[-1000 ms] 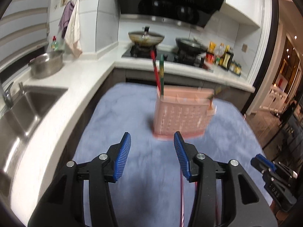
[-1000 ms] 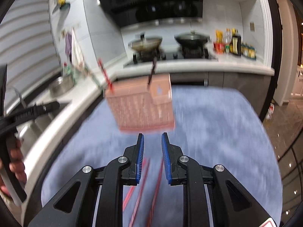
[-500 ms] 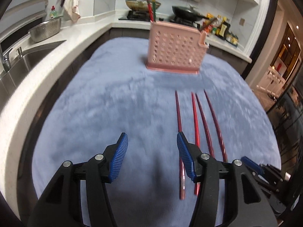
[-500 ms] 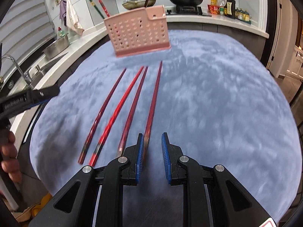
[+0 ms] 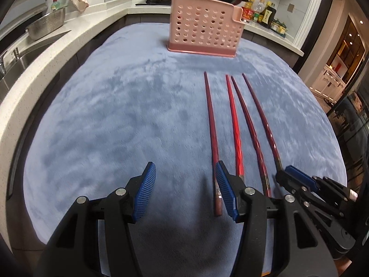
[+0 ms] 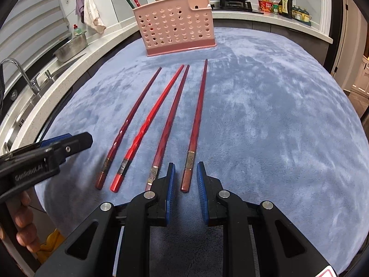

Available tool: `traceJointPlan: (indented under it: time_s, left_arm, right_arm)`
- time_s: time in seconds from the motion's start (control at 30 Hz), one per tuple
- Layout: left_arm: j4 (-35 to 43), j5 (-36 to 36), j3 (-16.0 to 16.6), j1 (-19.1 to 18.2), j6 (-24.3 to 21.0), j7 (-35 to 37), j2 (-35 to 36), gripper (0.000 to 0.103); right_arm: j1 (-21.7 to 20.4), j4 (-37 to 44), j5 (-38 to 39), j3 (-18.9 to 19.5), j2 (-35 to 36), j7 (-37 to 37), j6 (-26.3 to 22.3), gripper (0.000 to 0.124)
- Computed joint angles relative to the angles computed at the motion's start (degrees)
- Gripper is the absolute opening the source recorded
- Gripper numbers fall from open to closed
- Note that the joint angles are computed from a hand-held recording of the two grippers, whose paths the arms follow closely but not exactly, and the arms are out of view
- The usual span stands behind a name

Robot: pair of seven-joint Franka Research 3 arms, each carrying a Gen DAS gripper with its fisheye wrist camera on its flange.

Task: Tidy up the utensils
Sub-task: 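Move both open tools back toward the remaining red chopsticks, then grasp a dark red chopstick with the right tool while the left tool grasps another, then lift both dark red chopsticks and carry them over the pink caddy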

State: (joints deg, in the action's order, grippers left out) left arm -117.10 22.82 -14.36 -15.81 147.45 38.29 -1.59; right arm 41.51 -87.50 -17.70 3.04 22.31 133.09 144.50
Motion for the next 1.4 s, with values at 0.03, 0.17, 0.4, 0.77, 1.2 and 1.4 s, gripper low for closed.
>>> traceJointPlan:
  time_s: [0.03, 0.17, 0.4, 0.77, 1.2, 1.4]
  left_arm:
    - [-0.1, -0.27, -0.04, -0.07, 0.1, 0.28, 0.03, 0.051]
    - [0.2, -1.67, -0.17, -0.38, 0.14, 2.05, 0.66, 0.051]
    - [0.61, -3.57, -0.45, -1.1, 0.1, 5.08, 1.65, 0.051]
    - [0.65, -2.4, -0.37, -1.62, -1.45, 4.93, 2.54, 0.039]
    - [0.29, -0.27, -0.3, -1.48, -1.32, 3.68, 1.68, 0.007]
    - [0.58, 2.11, -0.11, -0.89, -2.42, 1.14, 0.67, 0.007]
  right_arm:
    - [-0.13, 0.2, 0.35, 0.17, 0.29, -0.32, -0.22, 0.02]
    - [-0.19, 0.2, 1.08, 0.22, 0.71, -0.69, -0.24, 0.016]
    - [-0.11, 0.05, 1.19, -0.06, 0.76, -0.59, -0.29, 0.01]
    - [-0.06, 0.02, 1.11, -0.12, 0.78, -0.54, -0.22, 0.01]
    - [-0.26, -1.19, 1.34, -0.23, -0.24, 0.19, 0.77, 0.008]
    - [-0.59, -2.06, -0.09, -0.54, -1.67, 1.85, 1.57, 0.007]
